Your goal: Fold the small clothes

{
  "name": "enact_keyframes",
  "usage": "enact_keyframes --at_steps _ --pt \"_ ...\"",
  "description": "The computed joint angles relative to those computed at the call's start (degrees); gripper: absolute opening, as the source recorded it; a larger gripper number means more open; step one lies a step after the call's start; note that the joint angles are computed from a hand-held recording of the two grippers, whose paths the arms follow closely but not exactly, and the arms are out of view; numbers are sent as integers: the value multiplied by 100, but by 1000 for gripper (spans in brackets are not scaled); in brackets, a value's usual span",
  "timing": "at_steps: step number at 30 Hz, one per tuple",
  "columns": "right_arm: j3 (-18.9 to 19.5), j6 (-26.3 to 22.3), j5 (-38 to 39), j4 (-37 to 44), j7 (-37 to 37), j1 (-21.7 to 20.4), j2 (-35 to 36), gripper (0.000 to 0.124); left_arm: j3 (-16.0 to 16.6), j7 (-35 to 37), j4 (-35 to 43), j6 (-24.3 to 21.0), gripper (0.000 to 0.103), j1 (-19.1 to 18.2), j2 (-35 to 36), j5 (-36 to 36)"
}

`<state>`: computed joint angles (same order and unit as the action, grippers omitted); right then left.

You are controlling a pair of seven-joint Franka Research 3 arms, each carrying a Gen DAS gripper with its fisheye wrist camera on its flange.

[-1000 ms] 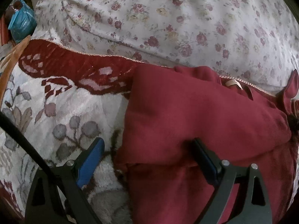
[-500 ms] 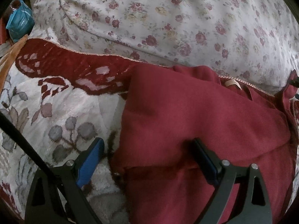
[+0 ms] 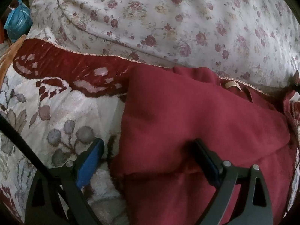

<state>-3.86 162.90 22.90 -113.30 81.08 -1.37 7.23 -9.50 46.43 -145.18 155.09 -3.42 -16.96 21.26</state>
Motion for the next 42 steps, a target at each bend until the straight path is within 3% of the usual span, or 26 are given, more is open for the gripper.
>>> enact_keyframes --at_steps 4,6,13,18,22,24,25,28,30,35,38,42 --pt "121 -99 591 -340 -660 -8 -596 9 20 22 -46 -27 94 -8 -134 -15" --pt "136 -270 1198 -535 -1415 120 -1032 9 34 16 -109 11 94 8 -284 -14" --pt "168 -1132 1946 -1079 -2801 1177 -2344 9 217 -37 -439 335 94 137 -890 -230" --pt "454 -1726 2197 -1096 -3274 2002 -2349 9 459 21 -646 575 94 217 -1164 -565" --pt "847 -1528 1951 -1340 -3113 2322 -1910 14 566 153 -714 785 94 230 -1176 -760" --pt "933 -1795 1535 -1151 -2600 2296 -1448 35 584 300 -673 767 94 175 -1113 -838" --pt "959 -1779 1422 -1223 -2343 2280 -1401 36 580 362 -669 765 94 150 -1104 -870" --pt "741 -1635 1697 -1850 -2429 2150 -1896 43 567 520 -662 837 94 93 -1069 -950" --pt "660 -1358 1441 -2338 -2196 1925 -2349 59 505 594 -616 834 94 73 -990 -949" --pt "678 -754 -129 -3334 -888 837 -3336 62 149 516 -405 383 94 230 -750 -624" --pt "238 -926 -83 -3437 -1018 855 -3424 62 116 461 -333 245 94 191 -590 -546" --pt "51 -884 135 -3553 -1420 1053 -3392 60 66 351 -271 121 94 194 -442 -399"
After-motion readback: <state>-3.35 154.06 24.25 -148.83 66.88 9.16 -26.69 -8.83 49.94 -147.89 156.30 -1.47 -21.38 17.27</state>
